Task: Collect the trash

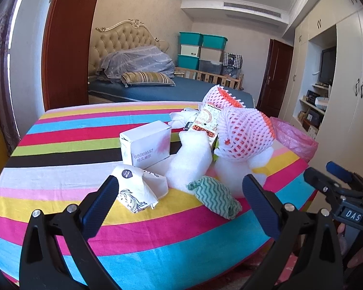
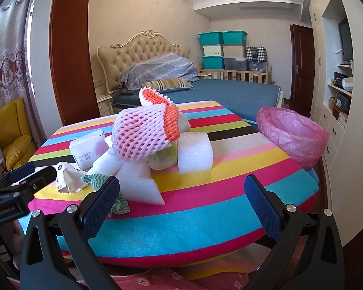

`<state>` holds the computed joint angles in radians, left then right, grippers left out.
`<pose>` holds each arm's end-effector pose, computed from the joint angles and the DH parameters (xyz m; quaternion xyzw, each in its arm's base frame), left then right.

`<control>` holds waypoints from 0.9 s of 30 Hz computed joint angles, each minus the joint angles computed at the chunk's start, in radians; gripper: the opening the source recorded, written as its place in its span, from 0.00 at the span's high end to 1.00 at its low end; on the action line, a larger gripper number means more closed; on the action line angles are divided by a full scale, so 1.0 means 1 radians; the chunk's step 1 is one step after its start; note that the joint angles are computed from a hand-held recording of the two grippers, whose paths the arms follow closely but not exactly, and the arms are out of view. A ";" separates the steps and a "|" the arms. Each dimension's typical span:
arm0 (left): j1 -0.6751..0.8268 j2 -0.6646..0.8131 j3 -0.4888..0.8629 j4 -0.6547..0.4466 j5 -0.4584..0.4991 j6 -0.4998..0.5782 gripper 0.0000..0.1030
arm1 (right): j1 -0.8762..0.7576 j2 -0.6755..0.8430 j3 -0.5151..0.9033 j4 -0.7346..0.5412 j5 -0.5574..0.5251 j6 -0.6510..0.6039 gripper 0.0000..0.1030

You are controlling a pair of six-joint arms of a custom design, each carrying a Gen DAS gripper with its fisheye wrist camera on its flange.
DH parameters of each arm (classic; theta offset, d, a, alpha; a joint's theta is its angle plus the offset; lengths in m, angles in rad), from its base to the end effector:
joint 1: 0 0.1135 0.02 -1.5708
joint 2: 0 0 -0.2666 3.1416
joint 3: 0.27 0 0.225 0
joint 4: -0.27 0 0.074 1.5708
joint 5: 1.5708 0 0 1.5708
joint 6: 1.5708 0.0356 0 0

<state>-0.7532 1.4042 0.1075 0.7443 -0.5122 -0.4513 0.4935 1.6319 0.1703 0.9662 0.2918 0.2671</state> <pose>0.1445 -0.1115 0.1288 0.0049 0.8536 -0.0849 0.5139 0.1939 0.0927 0.1192 -0.0220 0.8527 0.0721 0.5169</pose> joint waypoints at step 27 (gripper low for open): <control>0.503 0.142 -0.029 0.057 0.410 0.212 0.05 | -0.048 0.234 0.384 -0.149 -0.211 -0.072 0.06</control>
<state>-0.2499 1.5463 0.0789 0.8017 -0.1026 -0.2392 0.4453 1.8663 0.5540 0.8174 0.0803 0.1953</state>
